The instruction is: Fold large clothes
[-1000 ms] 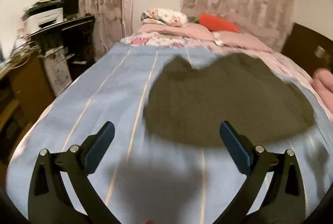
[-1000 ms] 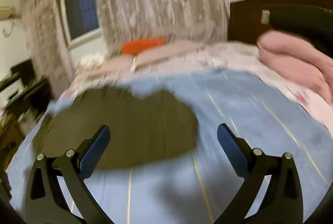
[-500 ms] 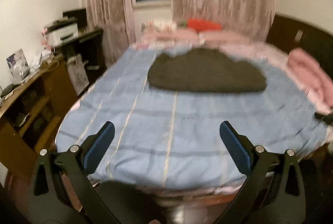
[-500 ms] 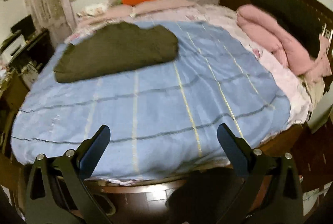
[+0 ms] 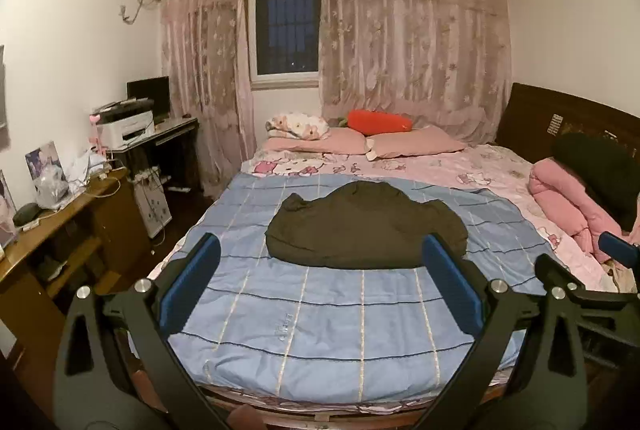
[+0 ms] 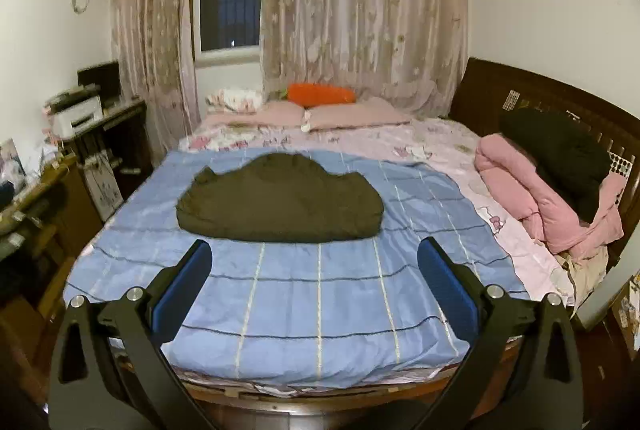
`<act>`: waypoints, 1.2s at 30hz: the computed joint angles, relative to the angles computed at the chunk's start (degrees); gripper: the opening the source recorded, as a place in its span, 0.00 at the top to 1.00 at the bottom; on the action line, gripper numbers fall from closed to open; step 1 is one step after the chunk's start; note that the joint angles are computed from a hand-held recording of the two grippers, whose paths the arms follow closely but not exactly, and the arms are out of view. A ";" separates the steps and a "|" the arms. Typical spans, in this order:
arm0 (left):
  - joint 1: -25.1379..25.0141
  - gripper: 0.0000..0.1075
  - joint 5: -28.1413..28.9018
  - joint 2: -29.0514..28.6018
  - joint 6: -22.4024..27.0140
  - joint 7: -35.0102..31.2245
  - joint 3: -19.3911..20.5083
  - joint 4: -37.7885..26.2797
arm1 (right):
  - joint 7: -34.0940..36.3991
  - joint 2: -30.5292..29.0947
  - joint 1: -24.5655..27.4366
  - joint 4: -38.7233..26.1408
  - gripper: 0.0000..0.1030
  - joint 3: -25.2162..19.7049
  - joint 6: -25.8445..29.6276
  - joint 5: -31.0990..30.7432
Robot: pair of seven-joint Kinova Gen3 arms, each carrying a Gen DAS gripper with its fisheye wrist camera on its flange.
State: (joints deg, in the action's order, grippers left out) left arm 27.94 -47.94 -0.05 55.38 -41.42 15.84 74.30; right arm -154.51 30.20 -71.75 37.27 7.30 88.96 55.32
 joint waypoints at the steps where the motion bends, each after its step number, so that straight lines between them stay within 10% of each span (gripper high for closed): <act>1: 0.14 0.06 0.00 -0.16 -0.14 0.36 0.13 -0.01 | -0.51 -0.08 -0.70 0.08 0.01 0.23 0.24 0.56; 36: 1.06 0.06 -0.01 1.16 -0.64 2.04 -1.14 1.65 | -3.97 -0.04 -0.26 2.61 0.01 -1.47 -0.71 -0.82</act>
